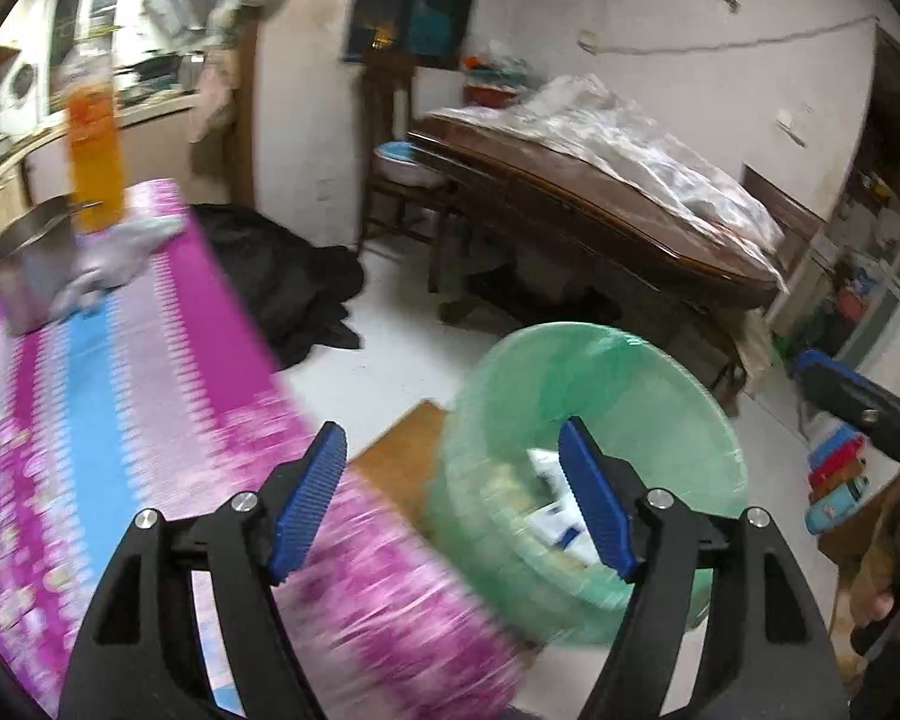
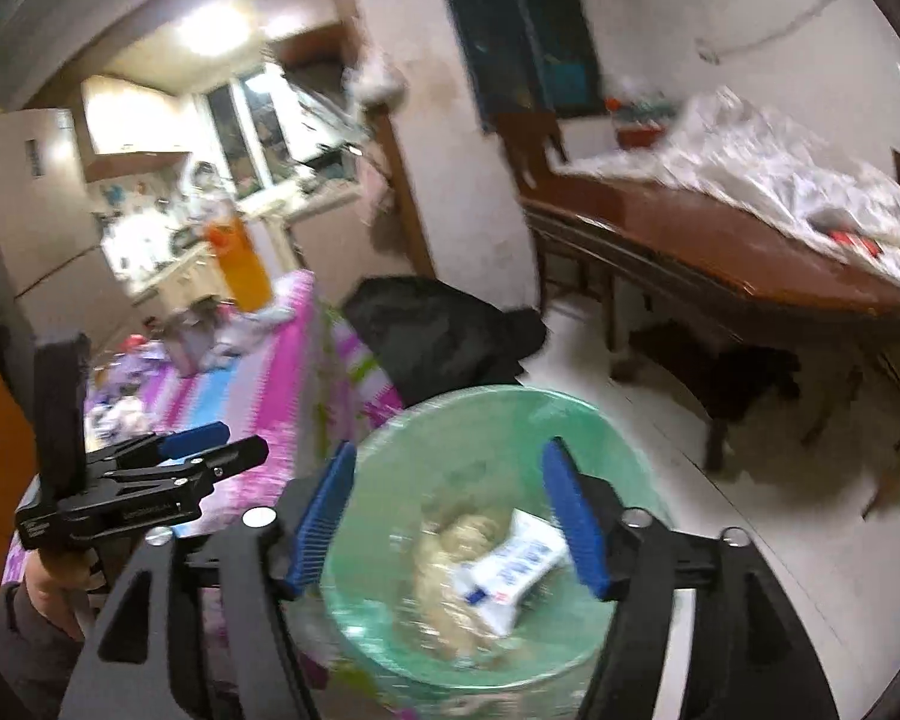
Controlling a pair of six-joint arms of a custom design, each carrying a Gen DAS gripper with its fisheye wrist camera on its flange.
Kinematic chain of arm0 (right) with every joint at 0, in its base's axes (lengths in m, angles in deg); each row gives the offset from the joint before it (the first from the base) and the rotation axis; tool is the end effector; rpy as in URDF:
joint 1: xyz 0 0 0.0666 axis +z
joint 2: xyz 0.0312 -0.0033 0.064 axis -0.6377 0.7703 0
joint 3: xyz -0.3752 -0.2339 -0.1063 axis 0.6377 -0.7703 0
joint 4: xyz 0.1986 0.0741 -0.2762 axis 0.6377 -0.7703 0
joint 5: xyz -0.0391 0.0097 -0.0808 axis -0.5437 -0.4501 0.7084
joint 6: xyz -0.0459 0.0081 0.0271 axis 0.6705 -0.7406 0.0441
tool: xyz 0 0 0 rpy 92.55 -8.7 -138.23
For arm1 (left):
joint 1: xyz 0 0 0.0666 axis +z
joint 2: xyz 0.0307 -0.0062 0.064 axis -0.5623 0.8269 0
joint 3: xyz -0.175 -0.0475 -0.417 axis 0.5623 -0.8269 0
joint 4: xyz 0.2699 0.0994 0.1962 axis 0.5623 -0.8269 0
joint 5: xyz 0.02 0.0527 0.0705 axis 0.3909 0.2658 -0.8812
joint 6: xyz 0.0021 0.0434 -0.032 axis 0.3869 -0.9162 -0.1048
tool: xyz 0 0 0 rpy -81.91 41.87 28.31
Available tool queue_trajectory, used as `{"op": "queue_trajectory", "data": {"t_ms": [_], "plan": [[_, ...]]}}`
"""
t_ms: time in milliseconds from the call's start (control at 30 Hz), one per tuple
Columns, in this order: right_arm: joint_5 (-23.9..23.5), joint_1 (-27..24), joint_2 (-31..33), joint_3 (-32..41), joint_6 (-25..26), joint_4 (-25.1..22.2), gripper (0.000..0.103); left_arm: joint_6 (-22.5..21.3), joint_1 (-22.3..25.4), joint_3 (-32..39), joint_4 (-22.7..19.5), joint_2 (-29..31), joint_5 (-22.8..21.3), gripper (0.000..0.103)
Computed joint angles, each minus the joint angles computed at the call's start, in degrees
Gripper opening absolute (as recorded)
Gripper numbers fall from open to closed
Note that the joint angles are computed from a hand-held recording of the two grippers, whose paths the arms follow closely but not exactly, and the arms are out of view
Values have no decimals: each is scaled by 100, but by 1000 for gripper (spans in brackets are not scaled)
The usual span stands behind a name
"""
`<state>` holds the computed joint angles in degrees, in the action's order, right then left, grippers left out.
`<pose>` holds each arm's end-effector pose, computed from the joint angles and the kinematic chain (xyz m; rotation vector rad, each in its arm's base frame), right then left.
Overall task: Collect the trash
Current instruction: 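Return both tools to the table and grasp the white medicine box with the left tool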
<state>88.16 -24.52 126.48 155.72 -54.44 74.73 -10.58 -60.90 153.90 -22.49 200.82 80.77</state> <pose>0.5800 0.1548 0.3461 0.0718 2.1283 0.3113 0.6658 -0.3377 0.3173 0.3761 2.2901 -0.3970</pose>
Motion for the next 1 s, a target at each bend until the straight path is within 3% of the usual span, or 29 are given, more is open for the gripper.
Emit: {"op": "queue_trajectory", "data": {"t_ms": [100,267,467,567,700,867,1000], "plan": [[-98,326,-40,-78,101,346,86,214,326,-1004,539,-579,-59,74],[-363,921,220,225,229,561,90,605,1076,-2488,1222,-1511,-414,75],[-756,1457,756,957,198,248,90,766,2067,-3335,1459,-2214,-976,81],[-844,1663,975,1283,255,58,90,993,2603,-3393,1299,-2266,-825,84],[-971,1836,1238,1684,338,-216,90,1202,3141,-3093,755,-1973,-274,86],[-1033,1967,1472,2100,357,-485,90,763,3087,-2723,332,-1649,-108,86],[-1056,2039,1750,2609,376,-775,90,525,3038,-2478,84,-1394,-322,86]]}}
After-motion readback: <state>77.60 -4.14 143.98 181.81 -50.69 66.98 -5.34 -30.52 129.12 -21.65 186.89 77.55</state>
